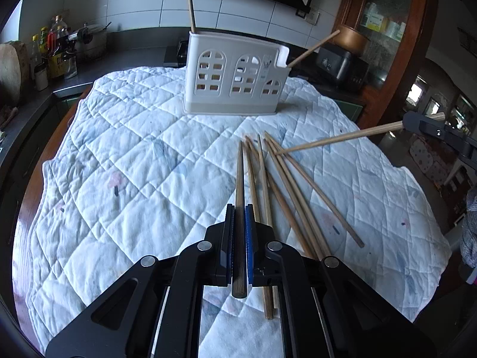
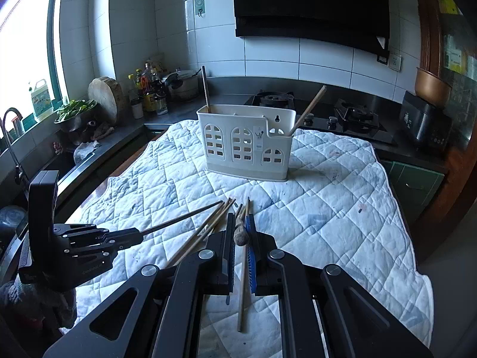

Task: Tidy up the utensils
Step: 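Lift both chopsticks upright and carry them over the white holder, then lower both chopsticks into the holder and open both tools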

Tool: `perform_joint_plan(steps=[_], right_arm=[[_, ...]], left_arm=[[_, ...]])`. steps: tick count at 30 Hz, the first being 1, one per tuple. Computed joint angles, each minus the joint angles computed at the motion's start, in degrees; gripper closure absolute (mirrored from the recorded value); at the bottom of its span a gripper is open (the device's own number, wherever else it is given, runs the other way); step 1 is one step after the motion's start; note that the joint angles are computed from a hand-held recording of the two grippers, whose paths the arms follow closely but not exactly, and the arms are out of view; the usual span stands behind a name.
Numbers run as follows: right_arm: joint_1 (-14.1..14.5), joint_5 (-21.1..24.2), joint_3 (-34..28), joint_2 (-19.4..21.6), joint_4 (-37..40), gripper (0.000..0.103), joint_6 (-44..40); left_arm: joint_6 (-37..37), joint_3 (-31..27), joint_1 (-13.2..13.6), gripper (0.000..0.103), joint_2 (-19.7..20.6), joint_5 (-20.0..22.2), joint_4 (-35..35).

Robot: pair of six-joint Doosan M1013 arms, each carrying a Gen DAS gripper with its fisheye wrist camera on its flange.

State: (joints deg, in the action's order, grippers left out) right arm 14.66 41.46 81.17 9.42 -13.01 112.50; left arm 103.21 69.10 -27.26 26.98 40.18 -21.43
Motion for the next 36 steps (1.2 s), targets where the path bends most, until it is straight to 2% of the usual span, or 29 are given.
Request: perform_joint_plan(steps=[7, 19, 24, 28, 36], right_arm=[[-1.31, 2.41, -5.59, 2.04, 3.01, 0.096, -4.01], [-3.46, 8.53, -20.56, 7.43, 2.55, 0.096, -7.45], [-3.81, 12.16, -27.68, 11.30, -0.76, 0.096, -6.51], [-4.25, 14.62, -31.89, 14.17, -1.97, 0.096, -6.21], [-5.54, 18.81, -37.73, 19.07, 1.13, 0.096, -7.32]], left_arm=[[3.22, -4.50, 0.95, 0.098, 1.04, 0.04, -2.97], [5.34, -16.34, 1.43, 0.098, 5.39, 4.91, -2.44], [4.85, -22.35, 1.73, 0.098, 7.71, 7.75, -1.67], [4.41, -26.61, 1.96, 0.098, 9.04, 7.95, -1.21], [2.00, -39.63, 2.18, 0.098, 13.69, 8.68, 0.84]])
